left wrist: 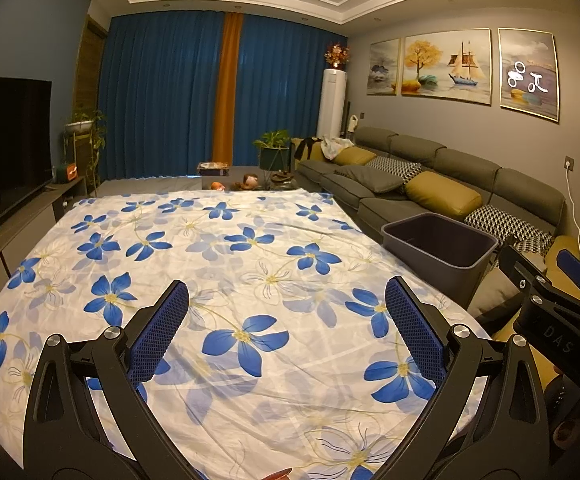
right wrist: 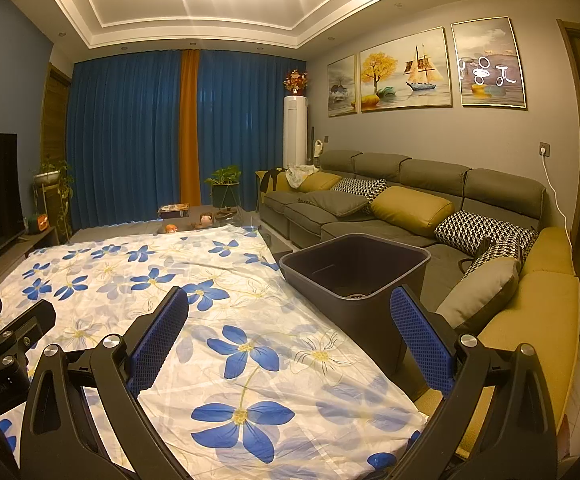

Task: Collect trash

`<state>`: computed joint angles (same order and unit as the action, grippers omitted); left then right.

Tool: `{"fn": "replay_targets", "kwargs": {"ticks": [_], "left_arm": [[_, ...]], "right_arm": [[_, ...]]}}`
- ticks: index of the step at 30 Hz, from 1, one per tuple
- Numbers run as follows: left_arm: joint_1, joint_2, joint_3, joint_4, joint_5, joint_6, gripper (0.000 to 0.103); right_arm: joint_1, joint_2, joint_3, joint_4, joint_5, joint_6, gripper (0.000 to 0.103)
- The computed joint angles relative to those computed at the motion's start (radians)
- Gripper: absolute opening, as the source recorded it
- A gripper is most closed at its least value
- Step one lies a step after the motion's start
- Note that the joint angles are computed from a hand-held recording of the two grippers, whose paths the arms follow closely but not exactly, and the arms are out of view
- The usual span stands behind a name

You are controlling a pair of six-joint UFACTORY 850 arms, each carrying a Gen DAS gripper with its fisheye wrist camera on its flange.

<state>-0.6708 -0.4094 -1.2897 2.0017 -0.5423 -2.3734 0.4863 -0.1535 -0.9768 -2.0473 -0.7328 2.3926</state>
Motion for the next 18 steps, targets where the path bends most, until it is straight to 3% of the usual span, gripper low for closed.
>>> {"fn": "replay_targets", "kwargs": {"ticks": [18], "left_arm": [[-0.011,-0.003,-0.012,0.004,-0.008,0.015,0.095]], "right_arm": [[0.000,0.002,0.002,-0.001,0.000,0.002,0.097]]}}
